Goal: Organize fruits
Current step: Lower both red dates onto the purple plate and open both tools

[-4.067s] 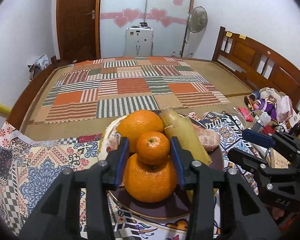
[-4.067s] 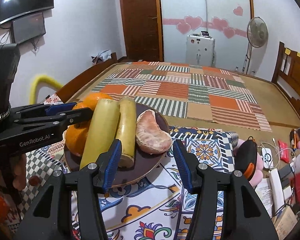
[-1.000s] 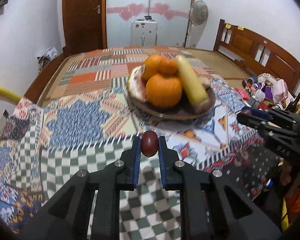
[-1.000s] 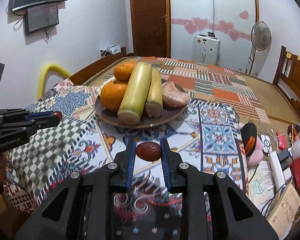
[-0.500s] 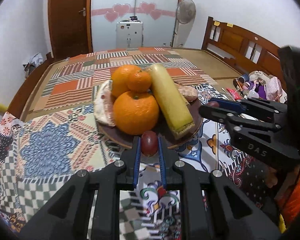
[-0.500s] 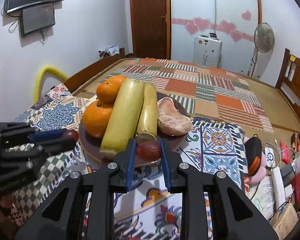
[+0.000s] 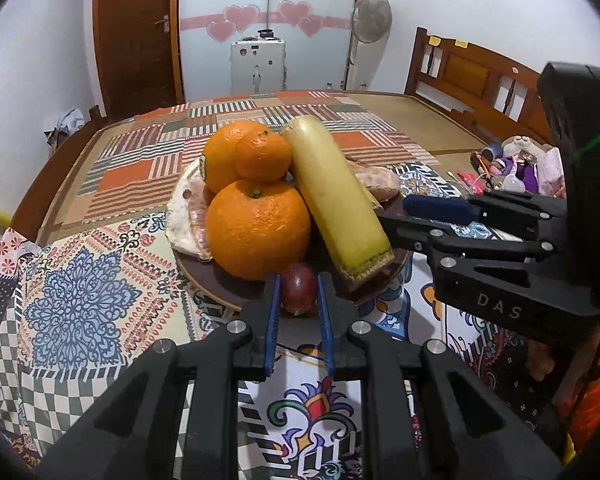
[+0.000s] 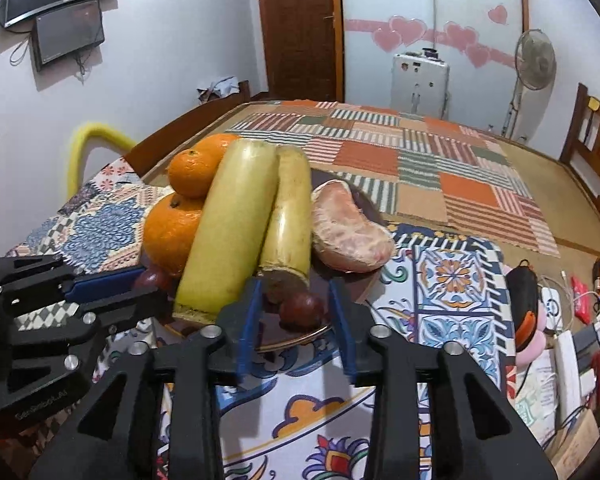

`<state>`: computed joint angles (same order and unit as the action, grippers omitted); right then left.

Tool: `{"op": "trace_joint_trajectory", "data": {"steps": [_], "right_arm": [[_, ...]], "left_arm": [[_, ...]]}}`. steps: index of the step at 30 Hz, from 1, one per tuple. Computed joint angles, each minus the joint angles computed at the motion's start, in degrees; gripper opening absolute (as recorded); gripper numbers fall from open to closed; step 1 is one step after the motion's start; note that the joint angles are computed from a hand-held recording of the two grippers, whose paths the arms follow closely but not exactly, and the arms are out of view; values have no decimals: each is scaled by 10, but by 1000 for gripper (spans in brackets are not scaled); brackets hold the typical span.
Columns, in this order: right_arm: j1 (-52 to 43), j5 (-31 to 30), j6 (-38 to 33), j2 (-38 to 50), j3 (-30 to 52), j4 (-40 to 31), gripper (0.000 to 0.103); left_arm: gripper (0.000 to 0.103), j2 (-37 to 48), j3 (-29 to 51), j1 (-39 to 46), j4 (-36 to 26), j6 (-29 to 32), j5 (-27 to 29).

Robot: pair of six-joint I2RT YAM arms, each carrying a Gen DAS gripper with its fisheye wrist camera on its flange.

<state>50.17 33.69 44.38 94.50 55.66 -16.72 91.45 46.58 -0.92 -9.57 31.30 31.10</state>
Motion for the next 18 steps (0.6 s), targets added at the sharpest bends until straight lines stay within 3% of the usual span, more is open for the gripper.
{"op": "trace_joint_trajectory", "data": {"steps": [6, 8, 11, 15, 18], "right_arm": [[5, 12, 5, -28, -12, 0, 37], [16, 28, 10, -43, -15, -12, 37], [40, 55, 21, -69, -14, -39, 37], [85, 116, 50, -94, 11, -102, 37], [133, 179, 85, -104, 45, -165, 37]], "left_arm": [[20, -15, -13, -2, 2, 4, 3], [31, -28, -19, 0, 5, 2, 3], [34, -51, -23, 7, -2, -4, 12], [34, -100, -27, 31, -26, -10, 36], [34, -171, -33, 75, -65, -10, 84]]}}
